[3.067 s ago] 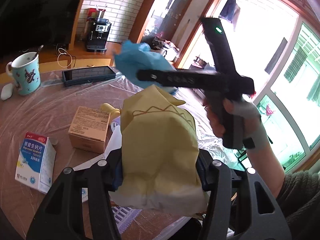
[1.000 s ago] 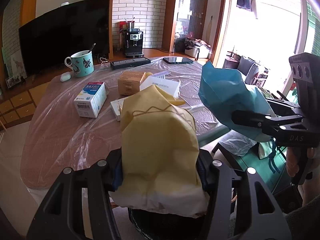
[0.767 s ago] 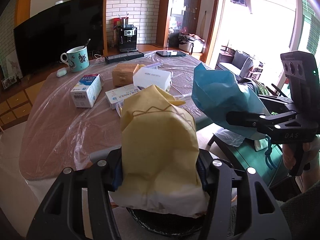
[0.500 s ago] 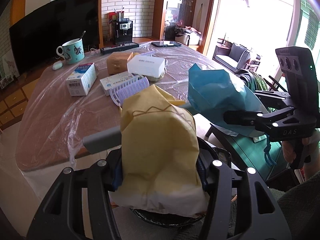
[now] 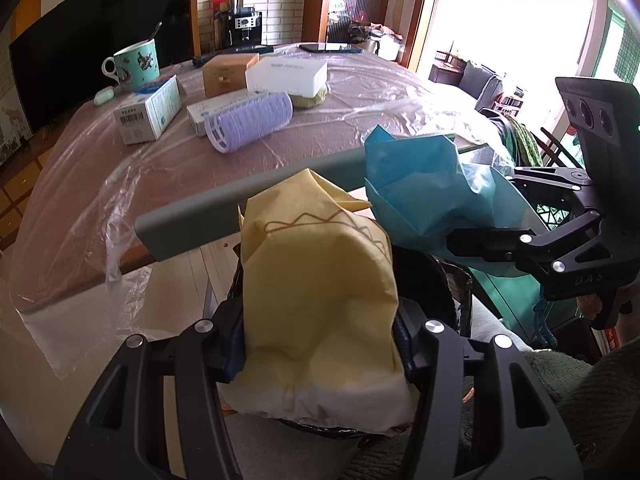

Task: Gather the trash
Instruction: 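Carry both held bags off the table over the black trash bin, then open both tools to drop the bags into the bin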

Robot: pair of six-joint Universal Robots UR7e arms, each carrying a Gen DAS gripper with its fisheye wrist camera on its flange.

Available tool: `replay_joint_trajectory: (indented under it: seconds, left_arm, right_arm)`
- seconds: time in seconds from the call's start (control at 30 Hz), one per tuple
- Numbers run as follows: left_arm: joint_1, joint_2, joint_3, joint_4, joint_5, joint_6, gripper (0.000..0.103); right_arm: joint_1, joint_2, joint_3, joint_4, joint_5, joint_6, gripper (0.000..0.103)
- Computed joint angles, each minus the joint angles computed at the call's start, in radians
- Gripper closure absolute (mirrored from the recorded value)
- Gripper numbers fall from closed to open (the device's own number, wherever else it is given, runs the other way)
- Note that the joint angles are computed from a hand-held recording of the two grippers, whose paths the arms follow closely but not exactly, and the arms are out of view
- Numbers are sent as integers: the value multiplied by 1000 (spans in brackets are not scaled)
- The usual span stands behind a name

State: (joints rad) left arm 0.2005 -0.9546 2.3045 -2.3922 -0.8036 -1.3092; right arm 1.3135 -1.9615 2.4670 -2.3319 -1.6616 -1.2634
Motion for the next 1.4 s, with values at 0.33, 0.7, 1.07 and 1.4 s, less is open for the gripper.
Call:
replay_joint_trajectory:
  seconds: [0.33,0.7,1.07,1.4]
  left_arm:
    - [33,37,12,-41,-40,6,47]
    - [69,66,17,-66,-67,34,47]
    - [116,94,15,-100,-77,75,47]
    - [164,129,8,-134,-98,110,47]
  right_arm:
    - [-24,54,27,-61,-50,0,45]
    - [-24,125,46,-146,-101,15,45]
    - [-6,206,76,-292,-146,20,44]
    - [-11,277,91,-392,-185,17,44]
